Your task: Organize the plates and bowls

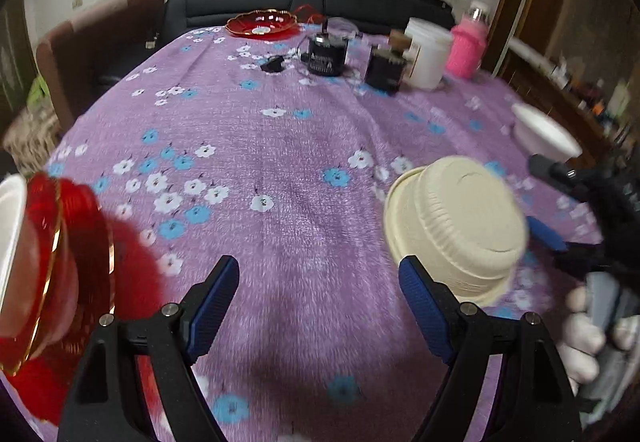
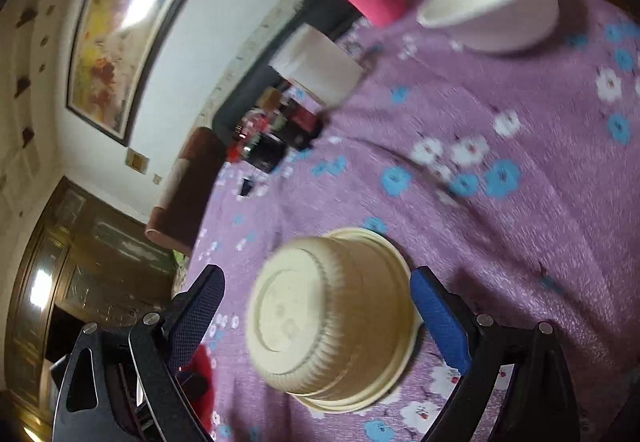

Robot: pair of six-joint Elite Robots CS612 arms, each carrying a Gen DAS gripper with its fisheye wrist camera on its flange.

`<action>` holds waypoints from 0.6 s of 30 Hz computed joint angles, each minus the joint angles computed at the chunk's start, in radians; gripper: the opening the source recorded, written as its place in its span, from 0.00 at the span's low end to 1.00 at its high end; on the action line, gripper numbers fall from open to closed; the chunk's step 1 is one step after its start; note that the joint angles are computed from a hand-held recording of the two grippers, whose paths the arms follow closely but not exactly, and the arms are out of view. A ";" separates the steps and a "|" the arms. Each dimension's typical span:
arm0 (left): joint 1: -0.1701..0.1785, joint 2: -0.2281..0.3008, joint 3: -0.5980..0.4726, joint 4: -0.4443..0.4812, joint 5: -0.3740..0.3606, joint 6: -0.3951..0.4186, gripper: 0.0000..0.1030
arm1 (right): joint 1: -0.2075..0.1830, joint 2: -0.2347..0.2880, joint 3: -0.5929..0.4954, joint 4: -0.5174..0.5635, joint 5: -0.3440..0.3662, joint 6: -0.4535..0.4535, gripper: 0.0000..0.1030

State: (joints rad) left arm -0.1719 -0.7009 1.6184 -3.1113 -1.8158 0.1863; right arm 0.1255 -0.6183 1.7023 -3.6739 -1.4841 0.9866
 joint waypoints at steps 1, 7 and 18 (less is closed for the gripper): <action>-0.003 0.004 -0.005 0.011 0.006 0.003 0.79 | 0.006 -0.003 0.002 0.017 -0.026 0.003 0.94; 0.003 -0.001 -0.018 0.062 -0.039 -0.010 0.79 | 0.054 -0.058 0.025 0.128 -0.357 0.019 0.94; 0.019 -0.042 0.022 0.003 -0.158 0.018 0.79 | 0.011 -0.101 -0.008 0.467 -0.726 0.284 0.93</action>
State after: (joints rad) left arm -0.1530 -0.7434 1.6404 -3.1087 -1.9738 0.2048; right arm 0.1368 -0.7194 1.6946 -3.2064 -2.2105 1.2708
